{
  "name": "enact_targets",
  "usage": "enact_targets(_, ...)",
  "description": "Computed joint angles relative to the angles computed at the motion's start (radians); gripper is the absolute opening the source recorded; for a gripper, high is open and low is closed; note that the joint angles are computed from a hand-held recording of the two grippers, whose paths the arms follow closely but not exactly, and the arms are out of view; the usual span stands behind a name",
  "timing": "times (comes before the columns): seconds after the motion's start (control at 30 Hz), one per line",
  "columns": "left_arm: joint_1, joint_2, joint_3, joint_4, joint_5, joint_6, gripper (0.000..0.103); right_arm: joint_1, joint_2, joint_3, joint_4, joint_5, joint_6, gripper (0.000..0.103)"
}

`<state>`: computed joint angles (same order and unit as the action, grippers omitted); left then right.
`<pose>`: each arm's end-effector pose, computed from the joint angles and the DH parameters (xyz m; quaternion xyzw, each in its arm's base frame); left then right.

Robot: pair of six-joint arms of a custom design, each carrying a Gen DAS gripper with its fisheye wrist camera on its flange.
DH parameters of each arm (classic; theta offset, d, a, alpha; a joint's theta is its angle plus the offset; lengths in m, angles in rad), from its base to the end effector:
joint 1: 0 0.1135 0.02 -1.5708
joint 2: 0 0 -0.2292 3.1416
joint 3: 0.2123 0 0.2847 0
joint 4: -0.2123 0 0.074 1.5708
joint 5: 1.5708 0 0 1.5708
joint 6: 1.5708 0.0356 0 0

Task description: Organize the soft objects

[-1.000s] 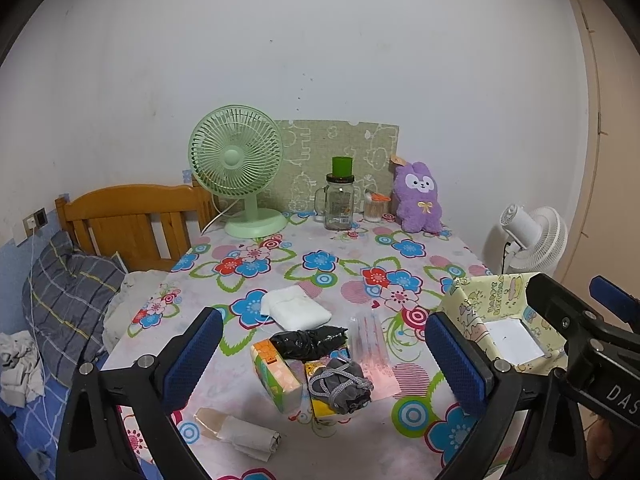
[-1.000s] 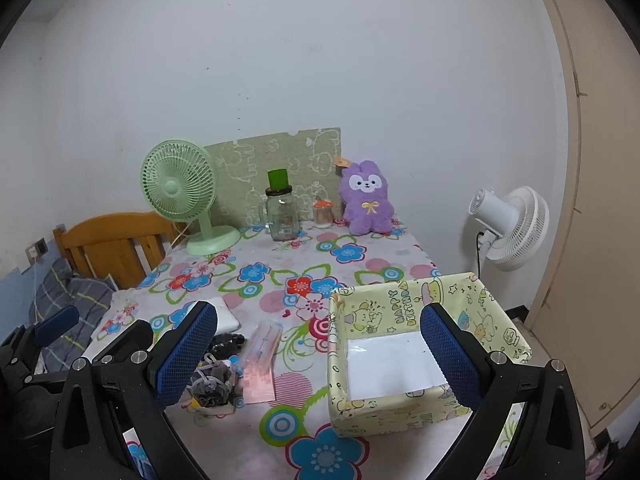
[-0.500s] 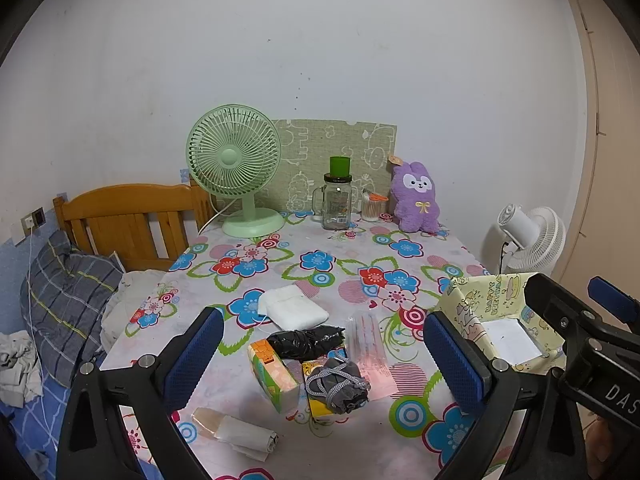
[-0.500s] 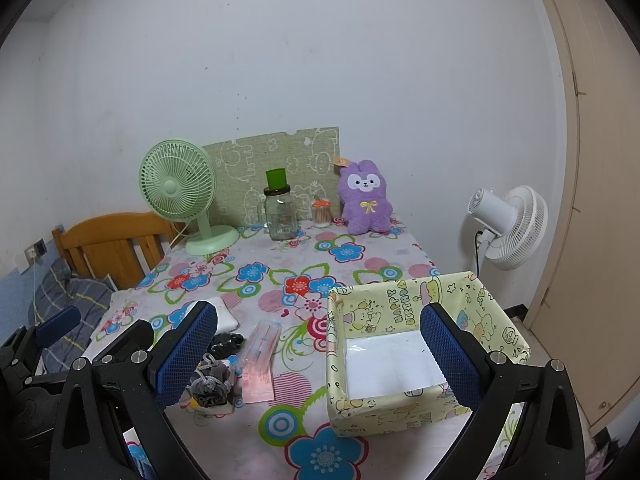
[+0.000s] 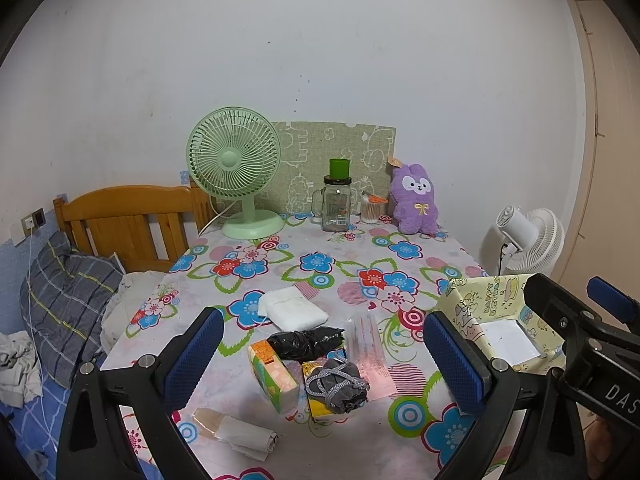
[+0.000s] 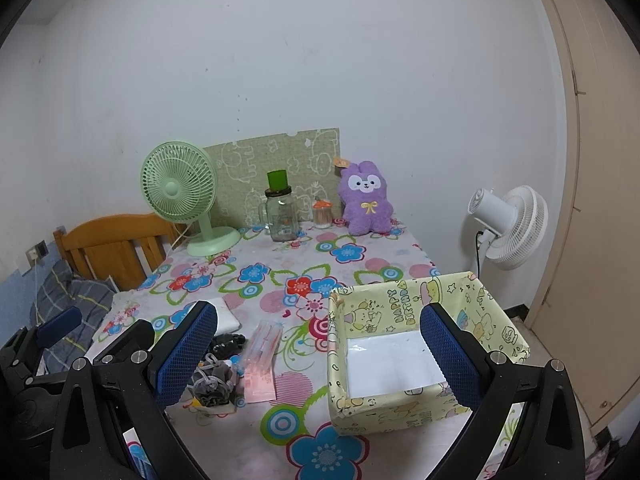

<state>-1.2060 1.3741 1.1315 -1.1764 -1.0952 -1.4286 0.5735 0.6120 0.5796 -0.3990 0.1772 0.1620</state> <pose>0.1271 -0.2441 0.2404 -0.1338 0.8417 0.0675 0.5188 0.1811 0.1095 0.2505 -0.1246 0.8308 0.1236 0.5281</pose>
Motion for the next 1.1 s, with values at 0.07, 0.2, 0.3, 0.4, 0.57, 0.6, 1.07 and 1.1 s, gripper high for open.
enact_targets(0.07, 0.001, 0.0, 0.001, -0.003, 0.001, -0.002, 0.1, 0.011, -0.003, 0.0, -0.001, 0.013, 0.001, 0.102)
enact_targets(0.2, 0.001, -0.003, 0.001, -0.011, 0.003, -0.004, 0.099, 0.011, 0.01, 0.005, 0.0, 0.013, 0.003, 0.102)
enact_targets(0.3, 0.001, -0.008, -0.003, -0.013, 0.003, -0.005, 0.098, 0.012, 0.031, 0.012, 0.007, 0.013, 0.008, 0.102)
enact_targets(0.4, 0.007, -0.023, -0.019, -0.006, 0.01, 0.002, 0.098, 0.025, 0.04, 0.011, 0.015, 0.028, 0.009, 0.101)
enact_targets(0.57, 0.013, -0.04, -0.047, -0.008, 0.015, -0.008, 0.098, 0.046, 0.062, 0.006, 0.036, 0.032, 0.015, 0.098)
enact_targets(0.6, 0.018, -0.046, -0.056, -0.003, 0.017, -0.003, 0.098, 0.05, 0.07, 0.005, 0.043, 0.033, 0.016, 0.098)
enact_targets(1.07, 0.057, -0.152, -0.221, 0.056, 0.083, 0.045, 0.098, 0.161, 0.224, -0.011, 0.15, 0.067, 0.064, 0.095)
enact_targets(1.1, 0.062, -0.165, -0.236, 0.068, 0.089, 0.056, 0.098, 0.171, 0.234, -0.014, 0.159, 0.073, 0.069, 0.095)
